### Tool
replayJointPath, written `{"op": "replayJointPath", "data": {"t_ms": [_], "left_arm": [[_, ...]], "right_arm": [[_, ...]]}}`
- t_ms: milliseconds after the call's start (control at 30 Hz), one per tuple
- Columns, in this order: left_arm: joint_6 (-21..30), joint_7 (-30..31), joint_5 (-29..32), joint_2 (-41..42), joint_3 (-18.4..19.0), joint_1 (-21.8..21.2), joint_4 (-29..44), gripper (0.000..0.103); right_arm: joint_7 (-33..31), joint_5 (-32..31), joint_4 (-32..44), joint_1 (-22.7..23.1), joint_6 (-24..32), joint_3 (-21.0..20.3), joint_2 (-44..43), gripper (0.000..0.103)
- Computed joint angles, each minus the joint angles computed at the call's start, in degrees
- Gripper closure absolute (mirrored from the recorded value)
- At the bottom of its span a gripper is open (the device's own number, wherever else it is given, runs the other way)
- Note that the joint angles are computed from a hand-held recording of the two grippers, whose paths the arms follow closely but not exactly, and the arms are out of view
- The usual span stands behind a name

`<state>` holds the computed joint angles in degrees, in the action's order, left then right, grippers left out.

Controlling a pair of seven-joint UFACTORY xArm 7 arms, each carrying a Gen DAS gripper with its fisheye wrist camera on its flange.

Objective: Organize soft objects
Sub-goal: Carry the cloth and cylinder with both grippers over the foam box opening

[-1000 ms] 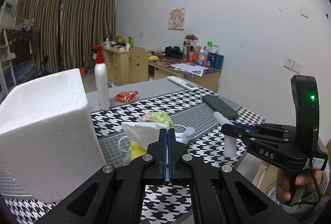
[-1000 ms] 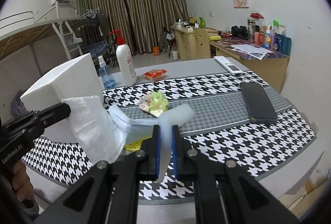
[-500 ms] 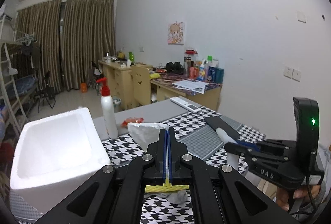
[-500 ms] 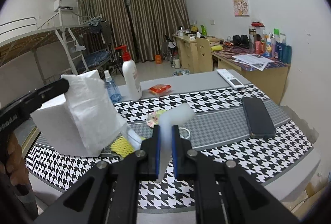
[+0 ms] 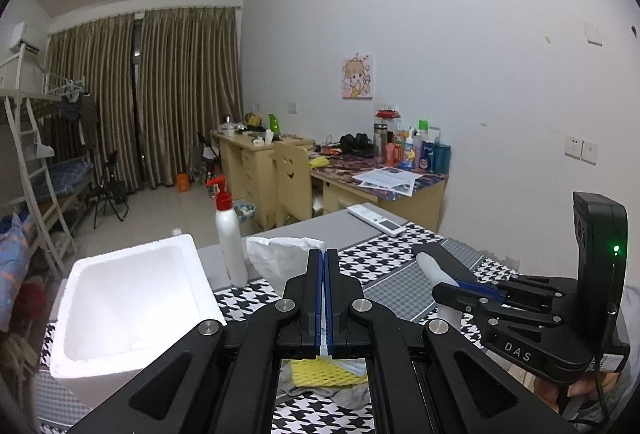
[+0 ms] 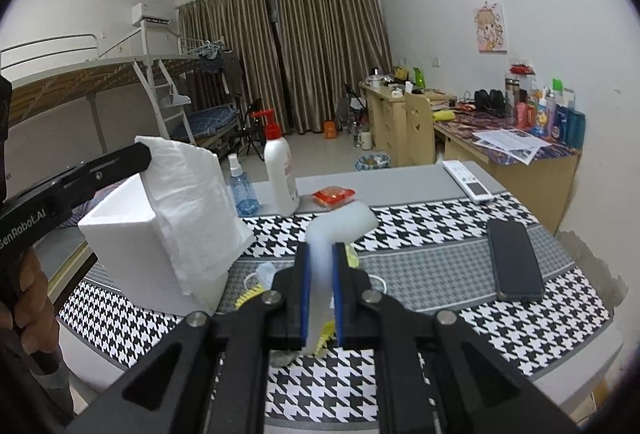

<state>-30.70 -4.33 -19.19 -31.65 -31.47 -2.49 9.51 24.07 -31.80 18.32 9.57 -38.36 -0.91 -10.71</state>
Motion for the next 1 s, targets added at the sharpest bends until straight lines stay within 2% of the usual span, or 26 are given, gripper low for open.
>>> {"op": "replayJointPath", "data": {"t_ms": [167, 433, 633, 733, 867, 1000], "left_arm": [[0.2, 0.4, -1.0, -1.2, -1.5, 1.3, 0.3, 0.102], [0.3, 0.4, -0.3, -1.5, -0.1, 1.8, 0.3, 0.102], [0.3, 0.4, 1.3, -2.8, 2.4, 1.6, 0.4, 0.102], [0.4, 0.8, 1.9, -3.5, 3.1, 2.4, 0.8, 0.102], [0.7, 0.7, 1.7, -4.5, 3.0, 3.9, 1.1, 0.102], [1.0, 0.2, 2.0, -5.0, 3.3, 4.9, 1.3, 0.102]], "right_arm": [[0.2, -0.4, 0.4, 0.3, -0.4, 0.1, -0.4, 0.090], [1.0, -1.3, 2.0, 0.6, -1.2, 0.5, 0.8, 0.090], [1.2, -1.4, 3.3, 1.0, -1.3, 1.3, 1.0, 0.090], [1.5, -1.7, 3.9, 1.4, -1.6, 1.5, 1.2, 0.090], [4.5, -5.1, 6.1, 1.7, -1.7, 1.0, 2.3, 0.090], [3.9, -5.0, 6.9, 1.8, -2.4, 2.2, 2.7, 0.090]]}}
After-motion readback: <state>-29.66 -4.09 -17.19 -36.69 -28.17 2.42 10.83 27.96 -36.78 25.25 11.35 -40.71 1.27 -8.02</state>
